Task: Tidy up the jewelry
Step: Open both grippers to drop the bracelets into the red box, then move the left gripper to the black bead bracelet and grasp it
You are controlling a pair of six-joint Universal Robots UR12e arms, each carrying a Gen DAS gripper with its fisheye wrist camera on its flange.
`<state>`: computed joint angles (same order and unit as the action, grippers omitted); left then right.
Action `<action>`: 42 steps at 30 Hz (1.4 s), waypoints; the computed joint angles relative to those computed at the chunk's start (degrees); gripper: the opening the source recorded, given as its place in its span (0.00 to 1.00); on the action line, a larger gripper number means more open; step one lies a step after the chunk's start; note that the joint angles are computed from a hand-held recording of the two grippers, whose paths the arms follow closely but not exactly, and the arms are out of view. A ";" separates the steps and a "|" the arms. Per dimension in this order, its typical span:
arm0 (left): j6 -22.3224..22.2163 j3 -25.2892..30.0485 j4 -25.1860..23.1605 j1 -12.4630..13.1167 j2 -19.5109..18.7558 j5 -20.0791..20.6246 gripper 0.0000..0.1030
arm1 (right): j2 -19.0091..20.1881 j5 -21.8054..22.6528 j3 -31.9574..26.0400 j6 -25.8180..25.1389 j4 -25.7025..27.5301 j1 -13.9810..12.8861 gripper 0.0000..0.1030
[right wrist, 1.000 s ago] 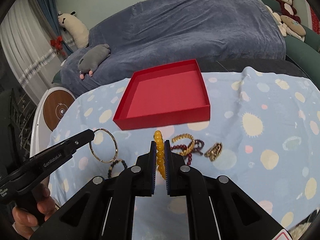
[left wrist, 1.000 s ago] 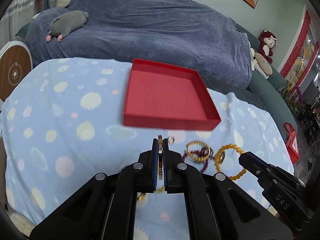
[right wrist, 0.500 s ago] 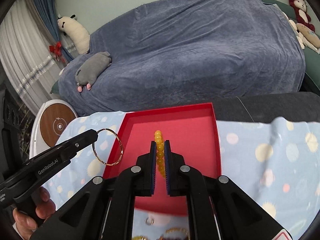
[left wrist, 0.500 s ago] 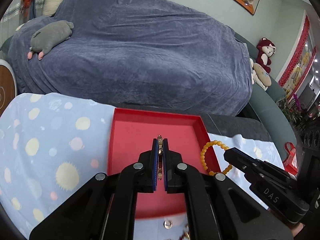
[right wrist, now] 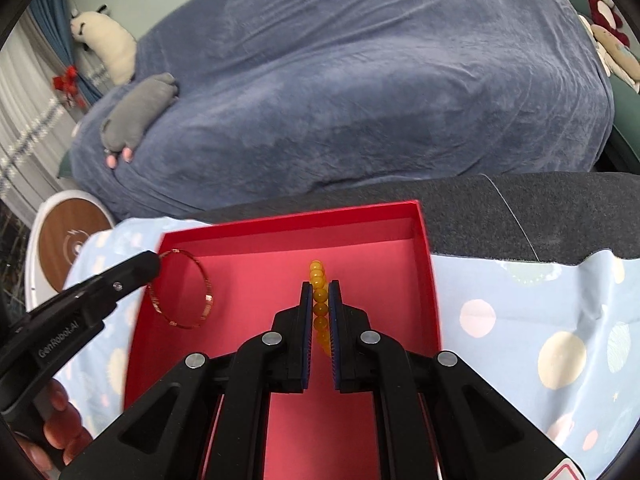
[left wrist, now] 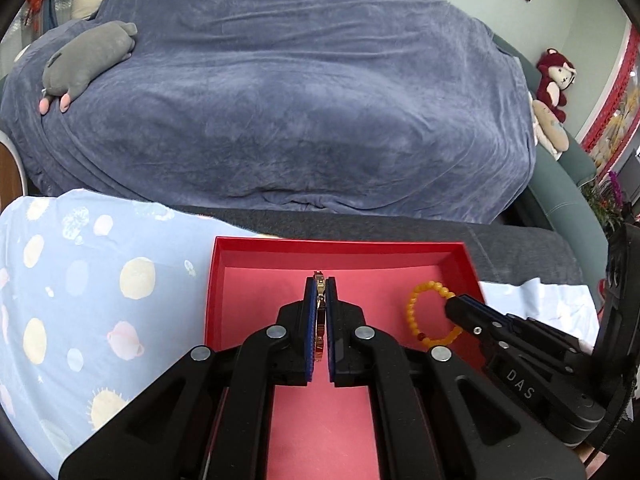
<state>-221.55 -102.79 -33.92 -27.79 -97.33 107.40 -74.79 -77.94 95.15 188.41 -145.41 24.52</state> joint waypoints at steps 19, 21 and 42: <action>-5.97 -4.88 -3.46 -5.87 6.93 11.48 0.66 | -10.97 -1.16 11.04 0.55 -8.16 -1.89 0.37; -7.50 -5.76 -5.01 -7.52 8.36 12.27 0.66 | -13.44 -0.79 13.33 0.56 -8.43 -2.09 0.37; -28.96 -10.39 -24.21 -22.42 12.23 14.85 0.66 | -34.42 -1.25 33.45 2.25 0.52 -1.31 0.38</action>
